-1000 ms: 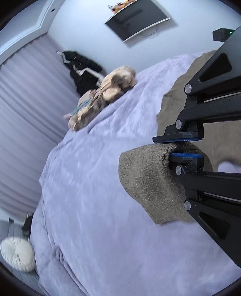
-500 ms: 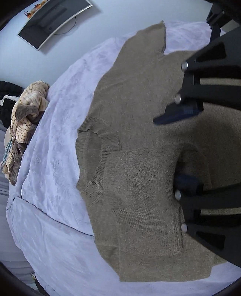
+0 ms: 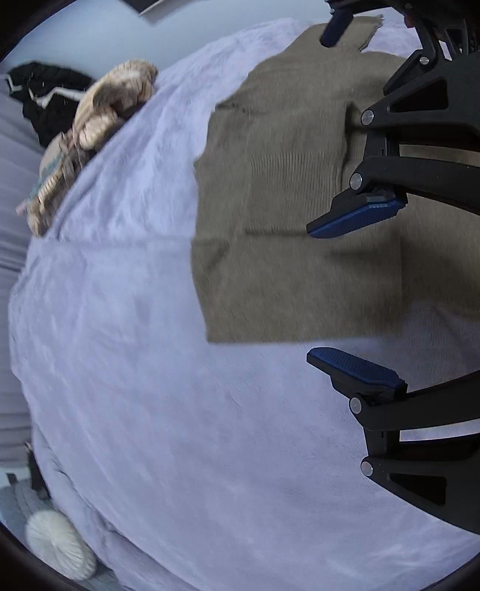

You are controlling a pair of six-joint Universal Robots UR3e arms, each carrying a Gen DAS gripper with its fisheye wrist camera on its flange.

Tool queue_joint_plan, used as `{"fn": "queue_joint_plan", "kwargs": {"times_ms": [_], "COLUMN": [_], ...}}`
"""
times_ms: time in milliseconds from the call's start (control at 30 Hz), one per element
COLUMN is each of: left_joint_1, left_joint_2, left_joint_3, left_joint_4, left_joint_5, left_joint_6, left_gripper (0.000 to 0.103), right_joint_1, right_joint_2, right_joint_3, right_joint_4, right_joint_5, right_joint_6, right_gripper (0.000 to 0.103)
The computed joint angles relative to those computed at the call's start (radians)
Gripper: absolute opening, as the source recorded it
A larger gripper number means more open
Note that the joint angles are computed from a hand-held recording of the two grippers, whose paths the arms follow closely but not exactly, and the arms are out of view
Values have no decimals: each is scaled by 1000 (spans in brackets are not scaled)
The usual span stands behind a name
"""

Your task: Fold small clothes

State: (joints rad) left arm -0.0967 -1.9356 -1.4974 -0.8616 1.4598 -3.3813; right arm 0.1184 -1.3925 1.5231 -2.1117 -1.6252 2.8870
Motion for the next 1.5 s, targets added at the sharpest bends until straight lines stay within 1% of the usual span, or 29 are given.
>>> {"fn": "queue_joint_plan", "kwargs": {"times_ms": [100,167,200,233,267,300,333,367,467,500,533,600,633,700,733,800,833,900,933,967,1067,1133,1267,1300,1333,1367,1400,1433,1500], "left_joint_1": [70,100,111,124,129,133,136,132,121,111,103,89,78,67,64,65,66,63,62,60,68,70,82,87,88,77,60,50,64], "left_joint_2": [-49,-52,-51,-54,-61,-67,-75,-89,-120,-139,-158,-189,-207,-217,-224,-226,-229,-232,-230,-215,-164,-163,-169,-157,-143,-134,-117,-79,-16], "left_joint_3": [-24,-69,-82,-83,-76,-66,-52,-32,28,58,78,119,142,155,164,167,172,190,206,200,141,127,102,88,79,89,87,44,-17], "left_joint_4": [-31,18,37,39,34,24,14,6,-28,-37,-36,-44,-49,-47,-50,-53,-55,-57,-70,-58,8,11,19,25,20,-1,-10,32,60], "left_joint_5": [-68,-114,-132,-155,-166,-172,-172,-168,-155,-149,-150,-133,-118,-103,-98,-100,-105,-119,-127,-121,-110,-82,-39,-33,-17,29,94,137,97], "left_joint_6": [2,-7,-12,-15,-16,-15,-7,-3,9,3,-4,-22,-31,-44,-51,-55,-52,-24,-12,-13,-2,10,-14,-27,-31,-34,-39,-27,35], "left_gripper": [63,63,63,63,63,63,63,63,63,73,76,76,76,76,76,75,70,16,16,16,14,14,14,17,25,52,72,73,73], "right_joint_1": [140,199,213,204,177,137,87,33,-192,-274,-349,-503,-565,-659,-696,-749,-760,-755,-749,-727,-671,-634,-581,-581,-586,-605,-626,-635,-618], "right_joint_2": [191,298,343,372,383,365,348,308,156,107,74,26,8,-22,-53,-64,-70,-51,-36,-23,-25,-24,35,42,37,13,-17,-48,-90], "right_joint_3": [-104,-141,-159,-177,-216,-240,-261,-242,-85,-21,31,129,177,245,296,348,367,367,357,331,273,225,175,173,191,231,270,292,299], "right_joint_4": [-120,-201,-232,-241,-188,-121,-75,-68,-109,-118,-114,-76,-59,-26,-31,-49,-56,-82,-92,-87,-105,-115,-100,-77,-66,-80,-89,-83,-65], "right_joint_5": [-159,-271,-306,-303,-250,-178,-96,-26,268,340,405,550,605,650,673,743,761,768,761,739,724,713,565,519,472,470,481,467,389], "right_joint_6": [-100,-186,-217,-235,-216,-183,-112,-62,80,127,165,215,230,258,262,287,306,367,379,381,302,241,244,250,261,268,271,271,274], "right_gripper": [99,94,86,77,47,23,21,19,19,19,19,21,26,63,67,67,67,64,52,7,8,7,8,9,9,9,15,18,22]}}
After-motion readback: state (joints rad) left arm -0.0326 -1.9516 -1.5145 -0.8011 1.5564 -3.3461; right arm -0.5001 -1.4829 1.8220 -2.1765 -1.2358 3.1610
